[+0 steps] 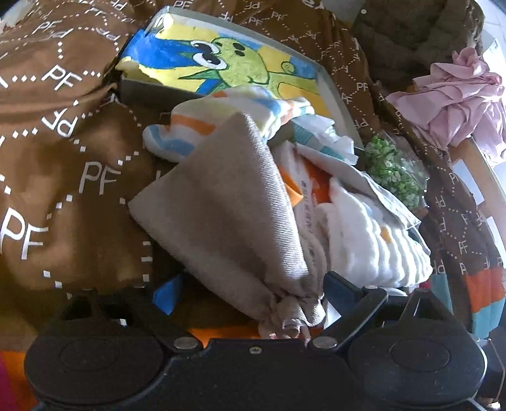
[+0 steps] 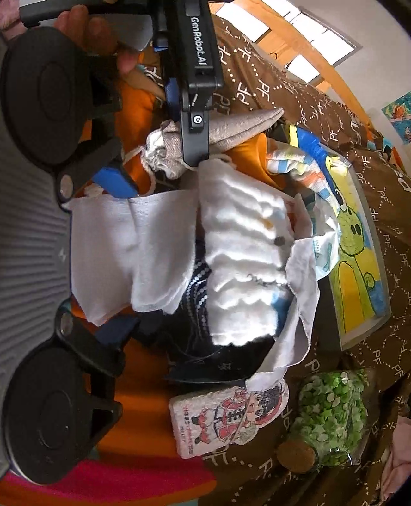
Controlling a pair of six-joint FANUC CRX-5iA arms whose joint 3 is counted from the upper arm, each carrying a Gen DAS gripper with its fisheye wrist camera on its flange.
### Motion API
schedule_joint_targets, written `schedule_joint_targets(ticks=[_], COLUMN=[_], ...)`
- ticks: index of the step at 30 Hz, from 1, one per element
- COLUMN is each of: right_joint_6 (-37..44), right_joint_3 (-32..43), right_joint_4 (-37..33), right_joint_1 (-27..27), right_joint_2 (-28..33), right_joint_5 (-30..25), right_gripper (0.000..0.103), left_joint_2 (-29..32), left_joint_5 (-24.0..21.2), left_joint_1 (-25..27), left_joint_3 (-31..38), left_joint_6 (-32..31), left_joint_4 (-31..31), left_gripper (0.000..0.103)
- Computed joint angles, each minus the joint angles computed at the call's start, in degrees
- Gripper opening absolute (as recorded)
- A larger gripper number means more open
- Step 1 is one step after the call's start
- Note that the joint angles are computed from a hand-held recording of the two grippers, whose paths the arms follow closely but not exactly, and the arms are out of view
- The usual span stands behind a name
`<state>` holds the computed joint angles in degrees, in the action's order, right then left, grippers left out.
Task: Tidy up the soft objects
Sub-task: 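Grasp the beige drawstring pouch with the left tool while the right tool grasps the white cloth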
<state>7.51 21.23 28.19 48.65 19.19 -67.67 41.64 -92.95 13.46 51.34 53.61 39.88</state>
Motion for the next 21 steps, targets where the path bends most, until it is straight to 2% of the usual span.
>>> schedule_joint_targets(ticks=[10,21], right_joint_6=[2.9,7.1], right_joint_3=[2.8,4.4], right_joint_4=[-1.3,-1.5], right_joint_1=[0.2,1.0], right_joint_2=[1.7,2.6], right_joint_5=[-2.9,-4.7], right_gripper=[0.063,0.031], left_joint_2=[-0.6,0.6], left_joint_5=[2.4,-0.8], left_joint_1=[0.4,0.6], left_joint_3=[-2.9,-0.5], left_joint_6=[2.1,5.8], left_joint_4=[2.2,3.8], left_gripper=[0.078,0.044])
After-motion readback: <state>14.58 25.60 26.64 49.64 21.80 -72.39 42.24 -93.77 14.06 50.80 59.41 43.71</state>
